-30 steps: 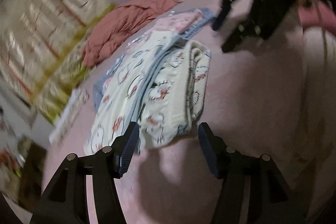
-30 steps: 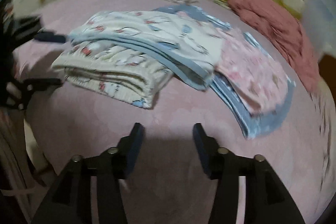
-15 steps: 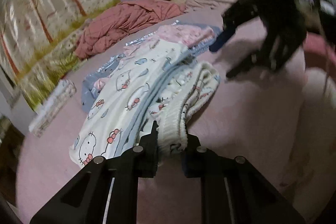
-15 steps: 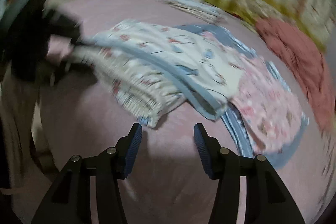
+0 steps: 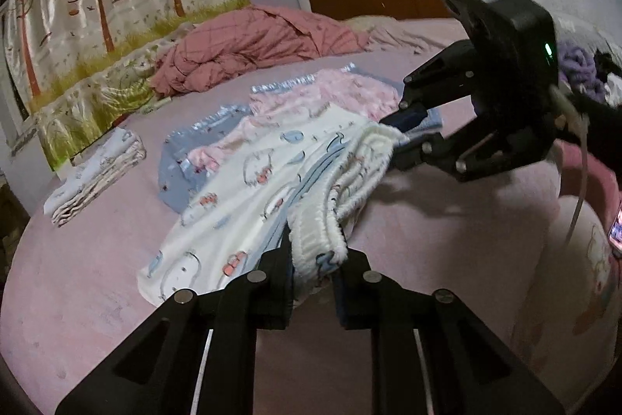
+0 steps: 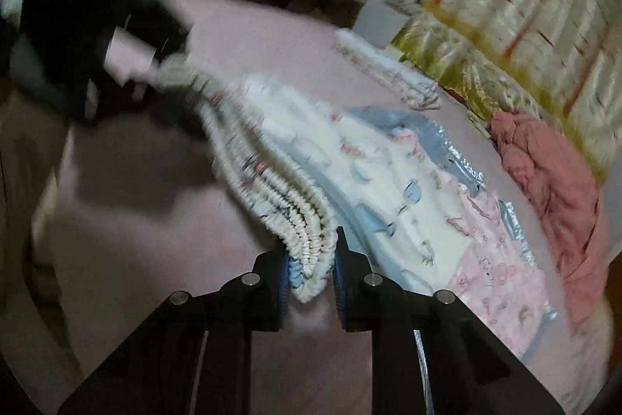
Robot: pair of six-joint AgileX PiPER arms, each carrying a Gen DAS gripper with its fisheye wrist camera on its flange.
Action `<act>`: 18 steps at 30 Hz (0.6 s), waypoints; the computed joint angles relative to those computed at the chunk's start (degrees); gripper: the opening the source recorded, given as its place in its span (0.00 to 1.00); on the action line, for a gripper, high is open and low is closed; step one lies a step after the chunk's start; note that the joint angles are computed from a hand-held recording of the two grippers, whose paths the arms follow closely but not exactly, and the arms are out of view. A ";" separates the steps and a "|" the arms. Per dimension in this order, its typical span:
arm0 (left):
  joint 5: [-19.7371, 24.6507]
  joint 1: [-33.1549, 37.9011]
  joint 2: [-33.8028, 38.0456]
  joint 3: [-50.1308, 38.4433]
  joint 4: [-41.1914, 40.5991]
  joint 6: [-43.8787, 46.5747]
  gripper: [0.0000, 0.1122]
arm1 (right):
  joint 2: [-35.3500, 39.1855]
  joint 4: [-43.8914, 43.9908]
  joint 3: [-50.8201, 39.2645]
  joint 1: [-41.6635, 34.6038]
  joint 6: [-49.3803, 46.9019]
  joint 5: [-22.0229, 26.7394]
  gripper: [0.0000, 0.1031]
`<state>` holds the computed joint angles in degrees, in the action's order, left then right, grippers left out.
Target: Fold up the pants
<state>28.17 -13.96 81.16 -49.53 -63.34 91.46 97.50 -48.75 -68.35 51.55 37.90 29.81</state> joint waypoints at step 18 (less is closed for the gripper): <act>21.55 8.57 28.75 -41.81 20.12 -38.48 0.13 | 28.77 74.44 -57.47 -27.09 -61.69 30.87 0.19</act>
